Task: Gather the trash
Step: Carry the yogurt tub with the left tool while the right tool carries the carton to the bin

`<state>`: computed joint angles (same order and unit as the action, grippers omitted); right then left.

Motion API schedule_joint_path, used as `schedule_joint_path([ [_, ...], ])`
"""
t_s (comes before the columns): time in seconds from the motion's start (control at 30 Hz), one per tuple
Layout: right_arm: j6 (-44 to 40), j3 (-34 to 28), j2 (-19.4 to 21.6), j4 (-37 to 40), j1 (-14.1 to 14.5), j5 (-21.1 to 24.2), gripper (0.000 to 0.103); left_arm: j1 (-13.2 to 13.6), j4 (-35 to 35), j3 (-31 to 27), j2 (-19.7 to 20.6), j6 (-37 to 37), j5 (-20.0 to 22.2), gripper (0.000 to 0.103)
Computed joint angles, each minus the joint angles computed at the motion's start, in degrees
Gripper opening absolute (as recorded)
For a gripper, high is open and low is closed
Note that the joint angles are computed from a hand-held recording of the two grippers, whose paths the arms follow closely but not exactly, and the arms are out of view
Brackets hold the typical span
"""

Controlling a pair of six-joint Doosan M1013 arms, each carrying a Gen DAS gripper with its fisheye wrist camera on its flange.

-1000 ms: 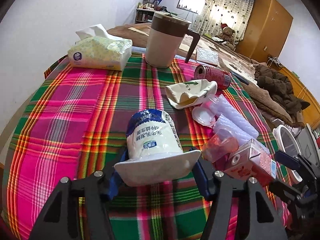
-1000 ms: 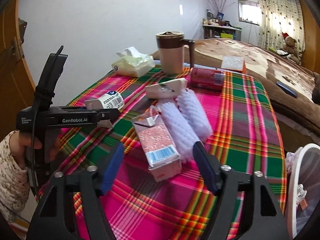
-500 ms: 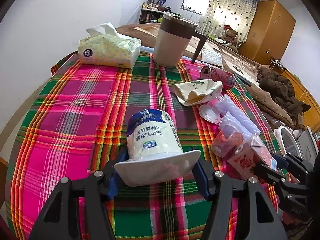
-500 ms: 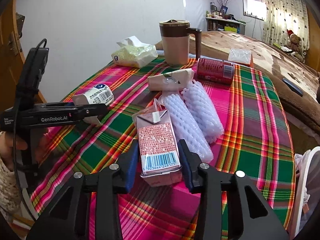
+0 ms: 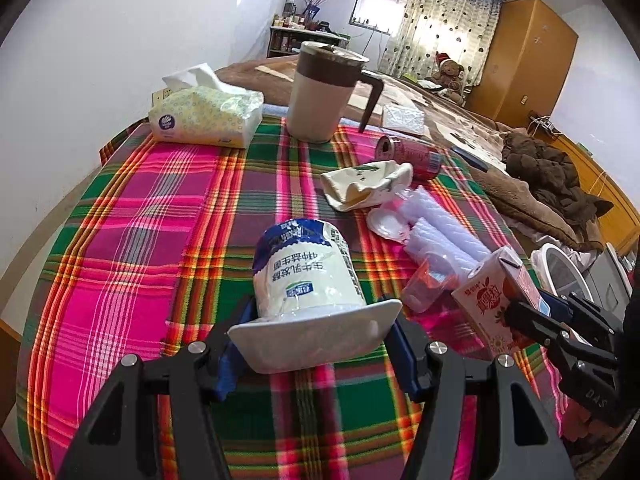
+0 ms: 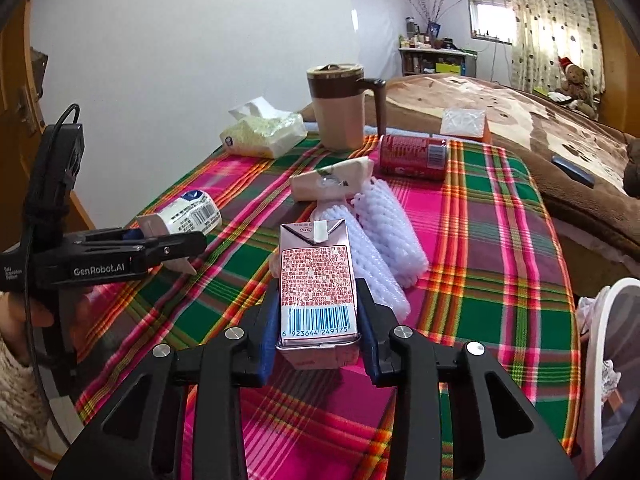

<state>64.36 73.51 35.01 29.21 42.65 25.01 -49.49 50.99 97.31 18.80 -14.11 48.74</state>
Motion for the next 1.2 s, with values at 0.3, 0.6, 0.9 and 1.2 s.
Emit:
schedule_joint_path([
  [0.3, 0.25, 2.75, -1.72, 2.9, -1.11, -3.84, 0.036, -1.63, 2.09, -2.45, 0.71, 1.24, 1.08, 0.063],
  [0.6, 9.34, 6.08, -4.14, -4.48, -2.41, -10.04, 0.036, -2.97, 4.08, -7.56, 3.23, 5.7, 1.13, 0.063],
  [0.9, 38.58, 9.35, -6.6, -31.68, -4.18, -14.66, 0.036, -3.52, 5.01, -14.35, 7.29, 12.48, -0.42, 0.063],
  [1.2, 77.03, 11.8, -8.22, -67.47, -5.67, -13.37, 0.036, -3.34, 1.73, -21.53, 11.62, 21.38, -5.17, 0.063],
])
